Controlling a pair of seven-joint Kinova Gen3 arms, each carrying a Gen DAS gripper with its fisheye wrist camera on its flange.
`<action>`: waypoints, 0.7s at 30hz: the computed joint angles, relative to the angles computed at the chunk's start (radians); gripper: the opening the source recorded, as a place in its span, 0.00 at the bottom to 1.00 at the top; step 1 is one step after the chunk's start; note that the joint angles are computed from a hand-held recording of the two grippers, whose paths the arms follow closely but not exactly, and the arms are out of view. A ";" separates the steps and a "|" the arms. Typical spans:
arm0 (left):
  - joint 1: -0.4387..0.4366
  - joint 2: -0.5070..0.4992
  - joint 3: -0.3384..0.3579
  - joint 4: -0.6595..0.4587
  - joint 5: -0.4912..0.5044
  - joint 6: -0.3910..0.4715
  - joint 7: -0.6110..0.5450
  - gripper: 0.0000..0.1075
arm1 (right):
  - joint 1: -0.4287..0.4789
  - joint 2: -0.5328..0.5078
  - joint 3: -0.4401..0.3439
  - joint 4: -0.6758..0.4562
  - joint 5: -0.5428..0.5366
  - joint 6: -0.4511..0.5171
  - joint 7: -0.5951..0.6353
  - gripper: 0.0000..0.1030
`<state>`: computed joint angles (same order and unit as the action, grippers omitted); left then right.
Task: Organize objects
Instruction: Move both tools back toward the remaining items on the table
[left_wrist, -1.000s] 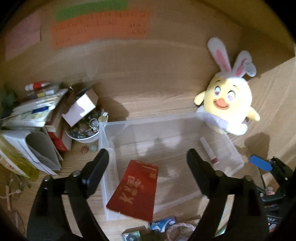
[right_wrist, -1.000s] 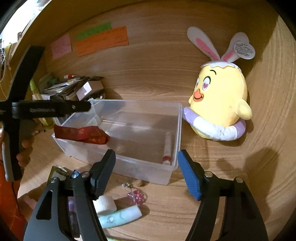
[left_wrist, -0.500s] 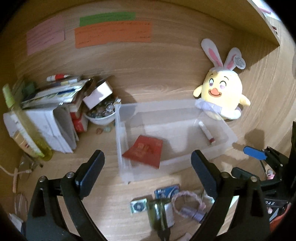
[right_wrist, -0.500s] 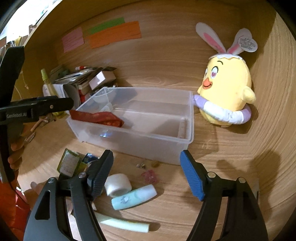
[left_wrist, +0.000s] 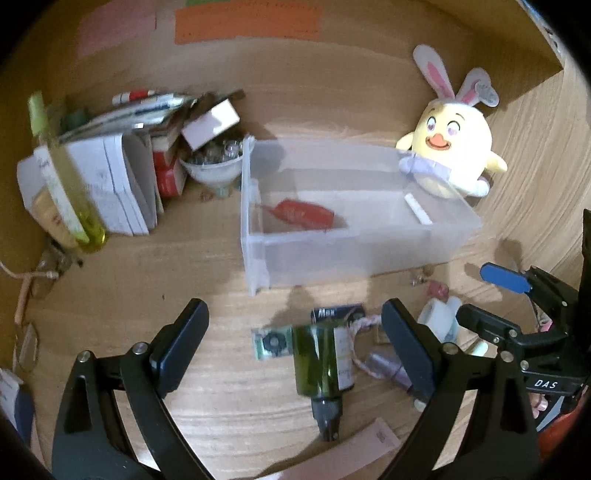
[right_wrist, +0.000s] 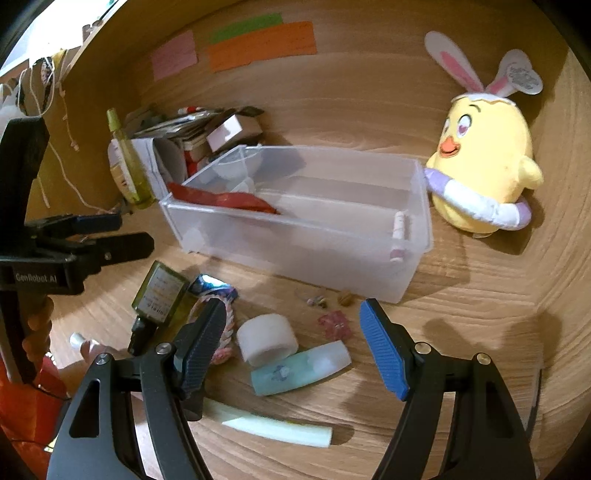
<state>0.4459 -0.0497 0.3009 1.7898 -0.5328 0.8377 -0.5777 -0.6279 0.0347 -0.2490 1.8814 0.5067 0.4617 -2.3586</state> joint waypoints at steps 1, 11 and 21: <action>0.001 -0.001 0.002 0.008 -0.001 -0.001 0.012 0.89 | 0.002 0.004 0.000 0.000 -0.010 -0.003 0.011 0.70; 0.000 0.001 -0.007 0.055 0.050 -0.052 0.017 0.77 | -0.001 0.029 0.016 -0.013 -0.090 -0.009 0.098 0.70; 0.001 0.015 -0.016 0.074 0.093 -0.100 -0.019 0.65 | -0.021 0.046 0.018 -0.025 -0.084 0.011 0.118 0.70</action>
